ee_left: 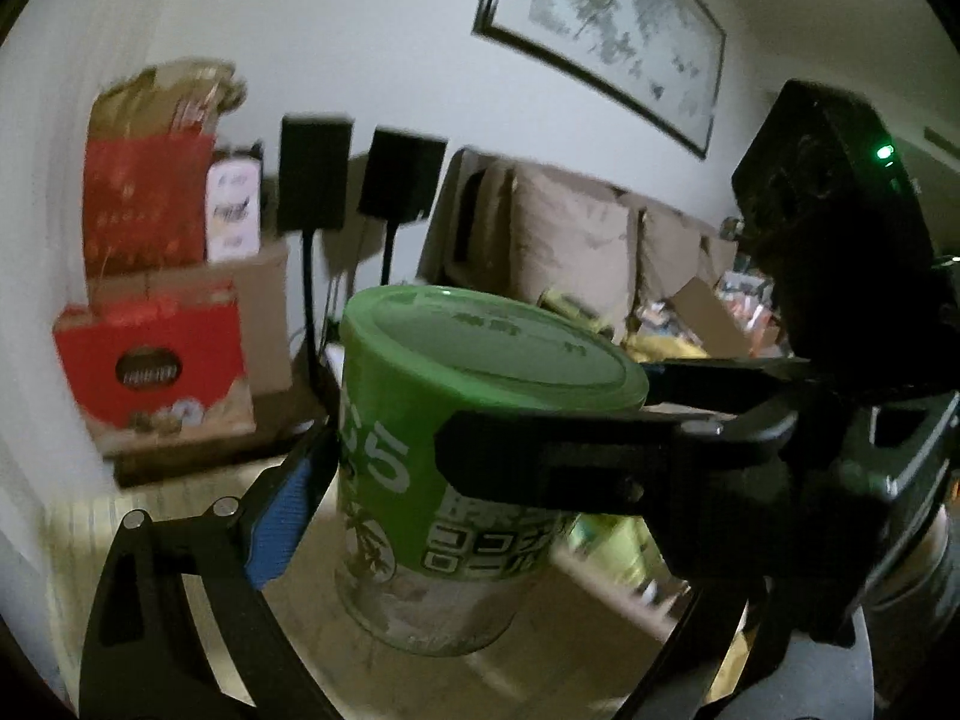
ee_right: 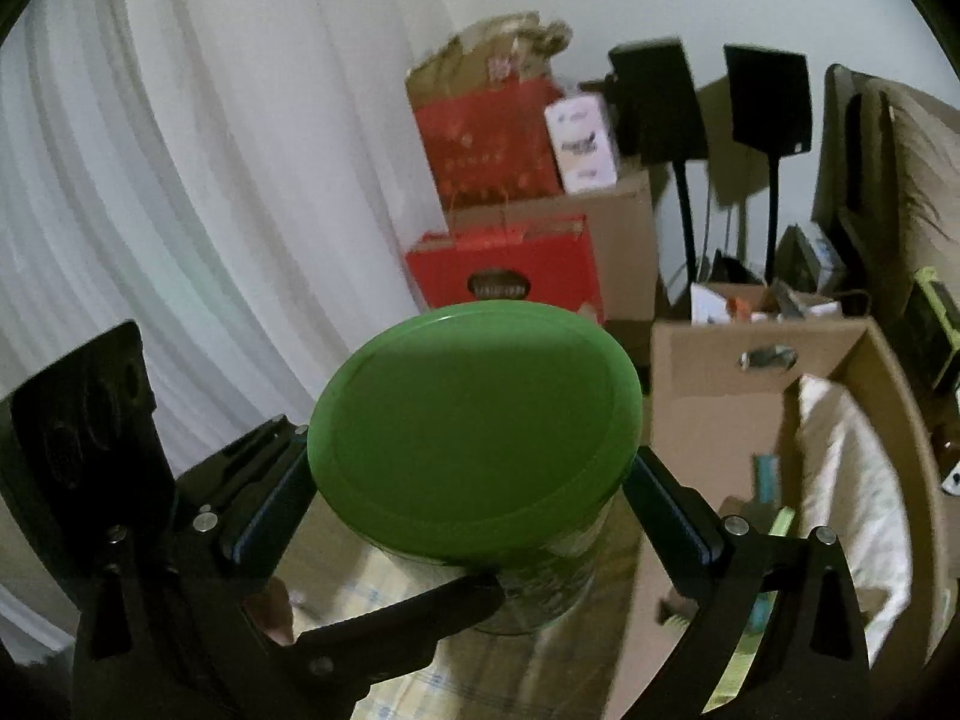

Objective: Organize objects
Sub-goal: 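Lift the green tin and lay it into the tray with the right gripper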

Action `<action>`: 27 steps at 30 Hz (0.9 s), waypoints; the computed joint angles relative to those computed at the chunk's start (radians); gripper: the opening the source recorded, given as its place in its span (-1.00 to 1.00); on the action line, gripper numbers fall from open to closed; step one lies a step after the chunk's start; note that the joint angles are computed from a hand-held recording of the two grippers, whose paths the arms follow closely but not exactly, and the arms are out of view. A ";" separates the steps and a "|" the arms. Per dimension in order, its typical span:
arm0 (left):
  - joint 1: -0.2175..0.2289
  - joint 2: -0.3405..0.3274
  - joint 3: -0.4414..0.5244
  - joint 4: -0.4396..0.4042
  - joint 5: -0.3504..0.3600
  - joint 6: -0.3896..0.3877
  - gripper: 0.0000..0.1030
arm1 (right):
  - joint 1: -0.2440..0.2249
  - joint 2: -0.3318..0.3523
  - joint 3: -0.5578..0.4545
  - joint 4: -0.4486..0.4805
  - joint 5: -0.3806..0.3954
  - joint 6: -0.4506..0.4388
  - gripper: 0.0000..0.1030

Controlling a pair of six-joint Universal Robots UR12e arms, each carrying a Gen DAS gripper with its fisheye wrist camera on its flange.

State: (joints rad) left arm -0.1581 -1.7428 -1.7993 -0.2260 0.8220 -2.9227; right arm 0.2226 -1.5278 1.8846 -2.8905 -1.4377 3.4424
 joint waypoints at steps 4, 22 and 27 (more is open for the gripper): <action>-0.026 -0.008 0.053 -0.013 -0.006 -0.009 0.83 | -0.031 -0.036 -0.011 0.024 0.007 0.008 0.97; -0.163 -0.162 0.264 -0.209 0.089 0.033 0.83 | -0.253 -0.040 0.080 -0.074 0.218 0.247 0.97; -0.199 -0.212 0.325 -0.300 0.164 0.111 0.83 | -0.322 -0.004 0.120 -0.150 0.331 0.388 0.97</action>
